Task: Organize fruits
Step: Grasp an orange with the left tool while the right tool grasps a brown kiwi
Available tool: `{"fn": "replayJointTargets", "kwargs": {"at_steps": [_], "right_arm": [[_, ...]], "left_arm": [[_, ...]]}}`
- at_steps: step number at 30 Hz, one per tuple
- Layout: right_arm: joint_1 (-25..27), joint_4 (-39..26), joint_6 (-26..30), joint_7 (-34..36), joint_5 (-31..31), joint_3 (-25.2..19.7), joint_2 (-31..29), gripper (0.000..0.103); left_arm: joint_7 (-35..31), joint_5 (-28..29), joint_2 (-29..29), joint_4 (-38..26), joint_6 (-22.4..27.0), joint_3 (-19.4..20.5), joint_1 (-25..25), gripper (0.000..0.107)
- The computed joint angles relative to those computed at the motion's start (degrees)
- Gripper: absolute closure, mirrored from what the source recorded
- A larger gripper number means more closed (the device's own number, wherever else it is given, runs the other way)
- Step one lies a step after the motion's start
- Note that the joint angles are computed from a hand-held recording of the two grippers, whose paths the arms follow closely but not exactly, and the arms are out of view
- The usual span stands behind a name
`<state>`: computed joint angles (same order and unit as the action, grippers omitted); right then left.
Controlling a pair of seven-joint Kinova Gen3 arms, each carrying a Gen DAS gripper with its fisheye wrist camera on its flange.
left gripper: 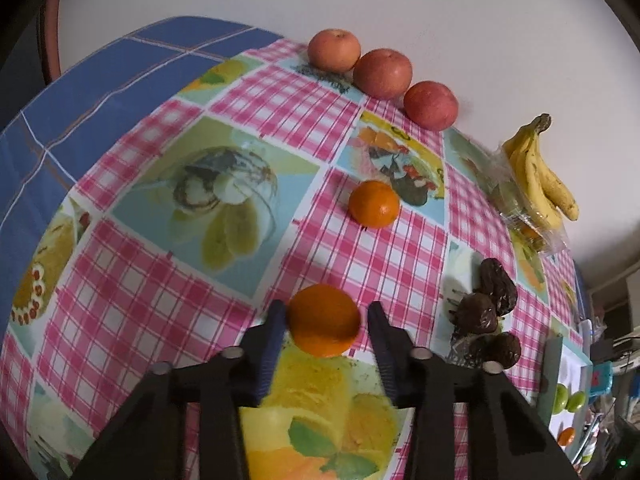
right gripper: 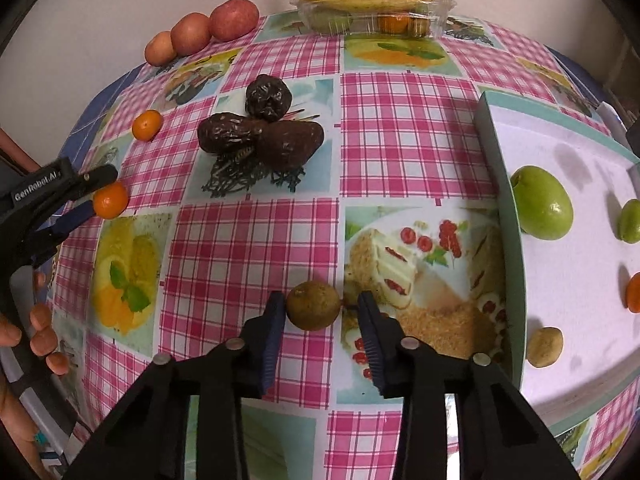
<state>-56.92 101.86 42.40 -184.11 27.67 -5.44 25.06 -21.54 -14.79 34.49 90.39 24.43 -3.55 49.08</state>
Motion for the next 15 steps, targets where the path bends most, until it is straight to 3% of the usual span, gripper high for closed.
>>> {"fn": "replayJointTargets", "kwargs": {"at_steps": [4,15], "right_arm": [[0.16,0.45,-0.88,0.17,-0.01,-0.15,-0.28,0.074],[-1.22,3.48,-3.41,-4.65,3.30,1.25,-3.04,0.074]], "left_arm": [[-0.49,0.92,-0.56,0.90,-0.95,1.02,-1.01,0.068],[0.04,1.30,-2.78,0.82,0.50,0.80,-0.09,0.068]]}}
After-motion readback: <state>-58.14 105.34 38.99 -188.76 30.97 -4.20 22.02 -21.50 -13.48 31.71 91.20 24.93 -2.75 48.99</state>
